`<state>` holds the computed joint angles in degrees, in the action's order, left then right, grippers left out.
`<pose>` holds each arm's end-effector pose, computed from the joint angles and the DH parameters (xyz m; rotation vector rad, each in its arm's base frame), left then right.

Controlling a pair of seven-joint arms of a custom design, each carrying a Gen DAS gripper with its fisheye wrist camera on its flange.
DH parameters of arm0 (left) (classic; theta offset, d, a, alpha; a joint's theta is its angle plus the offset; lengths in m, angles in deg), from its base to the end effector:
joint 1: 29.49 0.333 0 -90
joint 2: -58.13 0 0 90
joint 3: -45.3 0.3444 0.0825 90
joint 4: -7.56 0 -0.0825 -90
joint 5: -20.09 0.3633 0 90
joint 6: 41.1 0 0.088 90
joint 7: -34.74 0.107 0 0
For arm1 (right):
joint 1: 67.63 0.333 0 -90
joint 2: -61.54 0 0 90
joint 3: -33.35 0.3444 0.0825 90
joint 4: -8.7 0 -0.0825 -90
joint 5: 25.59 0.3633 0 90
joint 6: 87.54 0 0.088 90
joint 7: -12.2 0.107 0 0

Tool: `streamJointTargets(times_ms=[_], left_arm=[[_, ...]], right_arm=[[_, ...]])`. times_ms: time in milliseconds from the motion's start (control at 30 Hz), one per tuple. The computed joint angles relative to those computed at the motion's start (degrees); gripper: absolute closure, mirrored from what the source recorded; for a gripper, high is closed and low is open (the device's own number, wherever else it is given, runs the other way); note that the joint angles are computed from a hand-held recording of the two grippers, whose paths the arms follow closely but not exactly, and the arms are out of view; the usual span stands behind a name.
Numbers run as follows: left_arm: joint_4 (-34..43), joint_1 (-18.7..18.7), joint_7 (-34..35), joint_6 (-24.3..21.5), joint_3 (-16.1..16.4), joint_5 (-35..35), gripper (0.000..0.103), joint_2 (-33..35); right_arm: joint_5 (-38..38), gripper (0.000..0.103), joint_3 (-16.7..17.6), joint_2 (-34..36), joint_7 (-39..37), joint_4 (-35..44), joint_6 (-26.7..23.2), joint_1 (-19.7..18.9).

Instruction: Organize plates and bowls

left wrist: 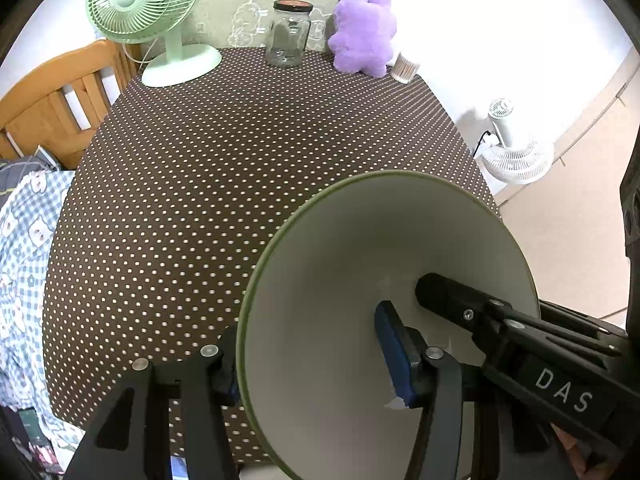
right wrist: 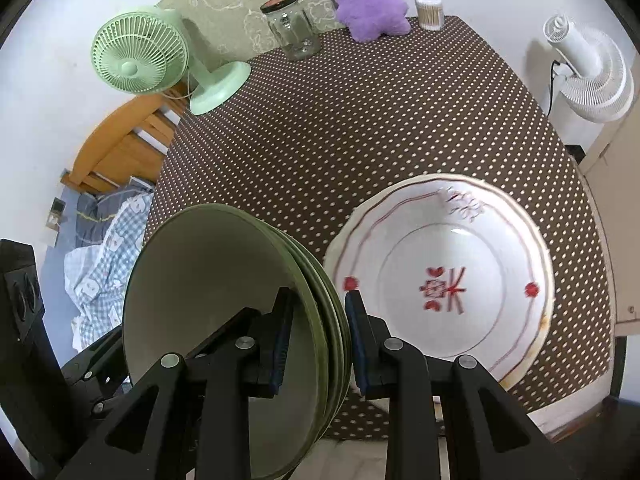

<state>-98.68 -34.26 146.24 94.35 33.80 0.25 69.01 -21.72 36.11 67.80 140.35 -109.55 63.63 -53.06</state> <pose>0.6000 -0.1710 0.4926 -1.6298 2.5704 -0.6926 0.5662 0.1739 0.4724 -1.4623 2.2456 -0.1221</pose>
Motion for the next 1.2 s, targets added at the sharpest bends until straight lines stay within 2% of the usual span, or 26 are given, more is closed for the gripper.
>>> streamJointTargets(times_ms=[500,833,1200], left_arm=[[2.54,-4.11,-8.74,2.75,-1.6,4.25,0.049,3.41],[5.78,-6.47,-14.61,1.94,-2.12,7.91,0.049,6.84],[9.26,-8.1,-18.28,-0.76,-2.64,10.45,0.049,10.34]], right_arm=[[6.33,0.074,-1.36,-2.46,-11.2,-3.21,-0.02,-3.89],[11.36,0.074,-2.09,-1.93,-18.06,-3.43,-1.81,-6.2],[14.64,0.074,-2.6,-1.19,-21.65,-3.98,-3.58,-7.87]])
